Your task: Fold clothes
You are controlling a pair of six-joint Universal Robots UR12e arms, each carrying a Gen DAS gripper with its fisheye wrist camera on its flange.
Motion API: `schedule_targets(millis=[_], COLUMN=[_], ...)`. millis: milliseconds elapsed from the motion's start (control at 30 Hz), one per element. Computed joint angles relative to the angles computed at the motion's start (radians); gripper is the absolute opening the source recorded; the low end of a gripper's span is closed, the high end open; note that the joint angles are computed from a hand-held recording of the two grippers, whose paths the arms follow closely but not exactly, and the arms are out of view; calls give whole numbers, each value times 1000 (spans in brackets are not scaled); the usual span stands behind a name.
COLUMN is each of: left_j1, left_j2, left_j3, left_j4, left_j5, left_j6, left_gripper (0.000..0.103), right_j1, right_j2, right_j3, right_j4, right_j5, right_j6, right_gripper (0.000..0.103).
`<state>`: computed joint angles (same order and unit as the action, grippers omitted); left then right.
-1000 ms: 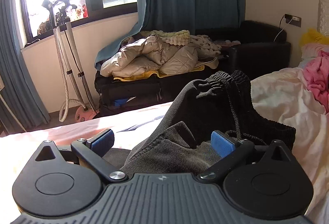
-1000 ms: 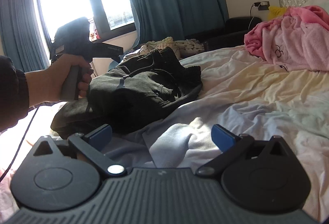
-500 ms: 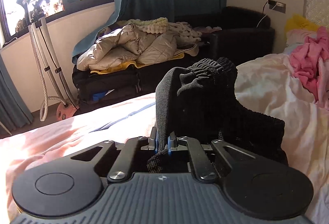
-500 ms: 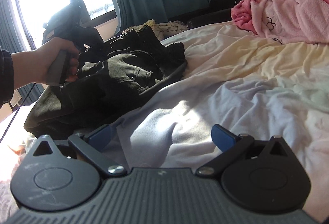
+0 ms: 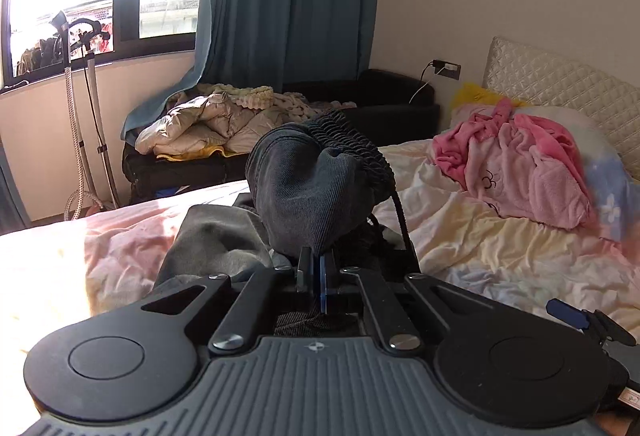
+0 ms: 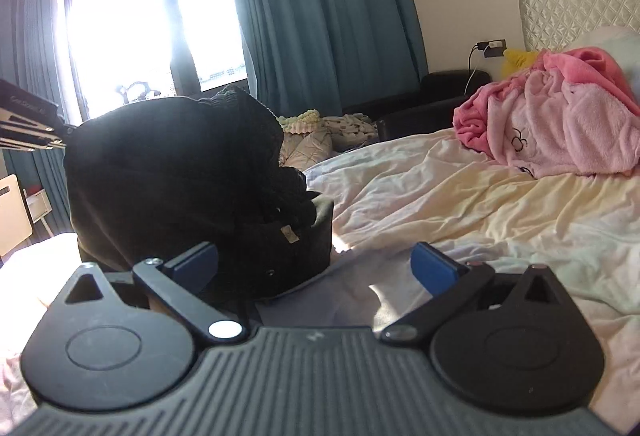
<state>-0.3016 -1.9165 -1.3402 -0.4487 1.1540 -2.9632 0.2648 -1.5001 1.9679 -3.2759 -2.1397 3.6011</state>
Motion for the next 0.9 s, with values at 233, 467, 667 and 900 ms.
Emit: schedule_targets(millis=[233,467,667,900], left_j1=[102,94,2,-102], left_j2=[159,161,56,-121], left_j3=[-282,-253,-98,140], left_j4=[47,19,50,29], left_j5=[11,72,148,251], left_j6=[-122,-53,12,56], left_gripper=[0,9,75,75], right_j1=[13,26,26,-3], right_j2=[-28,-50,-44,-21], right_j3=[11,17,10,5], right_j4=[6,126,132,151], right_j5=[46,43,22,42], right_j6=[30,157,157,180], right_gripper=[103,103,103,103])
